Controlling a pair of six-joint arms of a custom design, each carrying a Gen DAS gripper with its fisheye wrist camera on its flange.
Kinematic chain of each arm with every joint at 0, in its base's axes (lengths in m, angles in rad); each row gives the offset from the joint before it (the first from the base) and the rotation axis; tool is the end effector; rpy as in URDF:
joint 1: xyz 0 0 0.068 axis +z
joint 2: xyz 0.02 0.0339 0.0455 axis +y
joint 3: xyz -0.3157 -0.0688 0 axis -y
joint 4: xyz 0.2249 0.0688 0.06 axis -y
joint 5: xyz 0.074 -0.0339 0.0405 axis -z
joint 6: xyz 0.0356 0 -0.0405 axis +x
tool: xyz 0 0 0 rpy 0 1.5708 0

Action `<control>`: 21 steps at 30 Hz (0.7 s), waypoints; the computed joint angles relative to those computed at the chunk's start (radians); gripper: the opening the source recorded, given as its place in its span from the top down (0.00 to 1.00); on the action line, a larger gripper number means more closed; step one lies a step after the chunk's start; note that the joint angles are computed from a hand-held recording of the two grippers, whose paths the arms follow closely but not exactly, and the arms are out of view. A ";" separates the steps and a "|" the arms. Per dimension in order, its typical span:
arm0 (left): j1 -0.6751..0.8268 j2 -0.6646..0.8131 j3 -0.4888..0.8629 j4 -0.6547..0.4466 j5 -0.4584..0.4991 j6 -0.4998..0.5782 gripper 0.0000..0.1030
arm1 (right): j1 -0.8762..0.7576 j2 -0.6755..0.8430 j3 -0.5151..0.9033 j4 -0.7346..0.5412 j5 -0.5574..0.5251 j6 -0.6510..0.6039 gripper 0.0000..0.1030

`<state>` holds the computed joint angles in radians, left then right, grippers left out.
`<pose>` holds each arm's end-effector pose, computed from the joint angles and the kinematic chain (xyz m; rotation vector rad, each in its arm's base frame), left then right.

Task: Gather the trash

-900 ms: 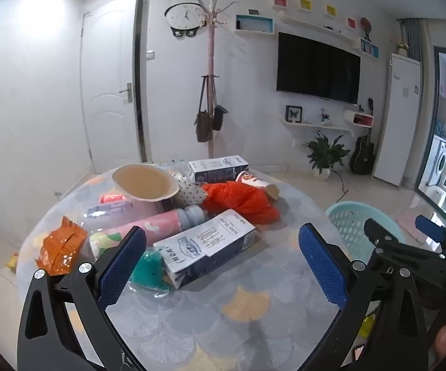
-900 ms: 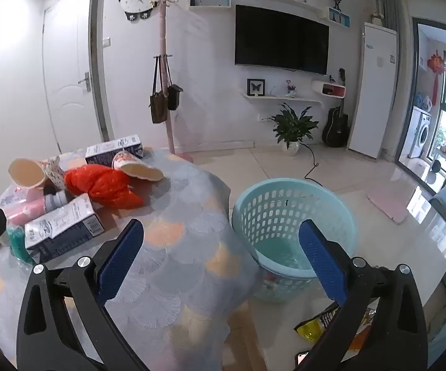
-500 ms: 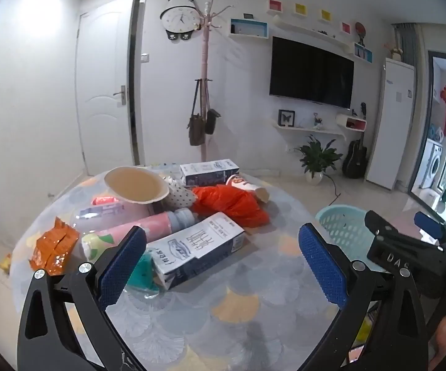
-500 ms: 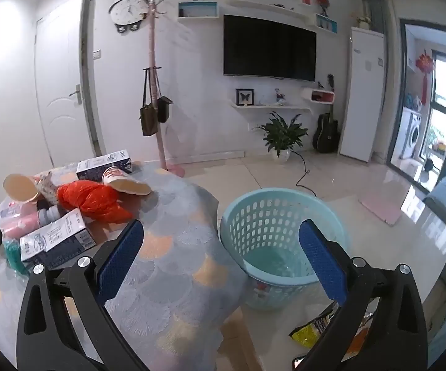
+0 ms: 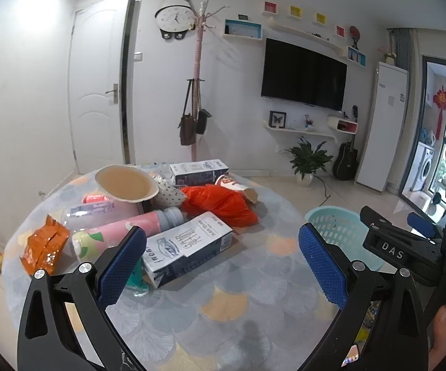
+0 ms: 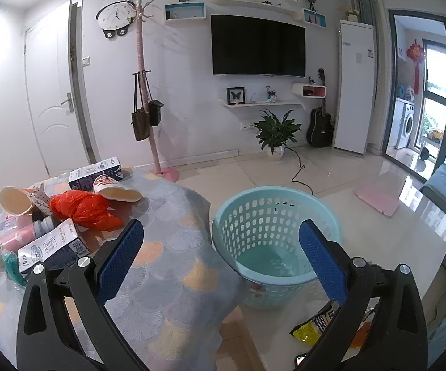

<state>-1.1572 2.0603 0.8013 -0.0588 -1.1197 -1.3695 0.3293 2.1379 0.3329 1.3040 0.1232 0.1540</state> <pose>0.1567 -0.2773 0.1098 -0.3709 1.9746 0.1371 0.2774 0.0902 0.0946 -0.1059 2.0693 0.1696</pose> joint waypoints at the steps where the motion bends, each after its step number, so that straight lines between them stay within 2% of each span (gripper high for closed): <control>1: -0.001 0.001 0.009 -0.012 -0.001 -0.005 0.07 | 0.003 0.000 -0.001 0.001 0.005 -0.002 0.07; 4: 0.001 -0.004 -0.017 0.056 0.009 0.040 0.07 | 0.004 -0.002 -0.005 0.002 0.002 0.000 0.07; 11: 0.000 0.002 -0.022 0.074 0.009 0.043 0.07 | -0.004 -0.012 -0.006 -0.009 -0.006 0.001 0.07; 15: 0.004 0.005 -0.043 0.139 0.020 0.079 0.07 | -0.016 -0.018 0.009 -0.045 -0.054 -0.005 0.07; 21: 0.008 0.005 -0.053 0.164 0.023 0.087 0.07 | -0.005 -0.009 0.012 -0.044 -0.042 -0.015 0.07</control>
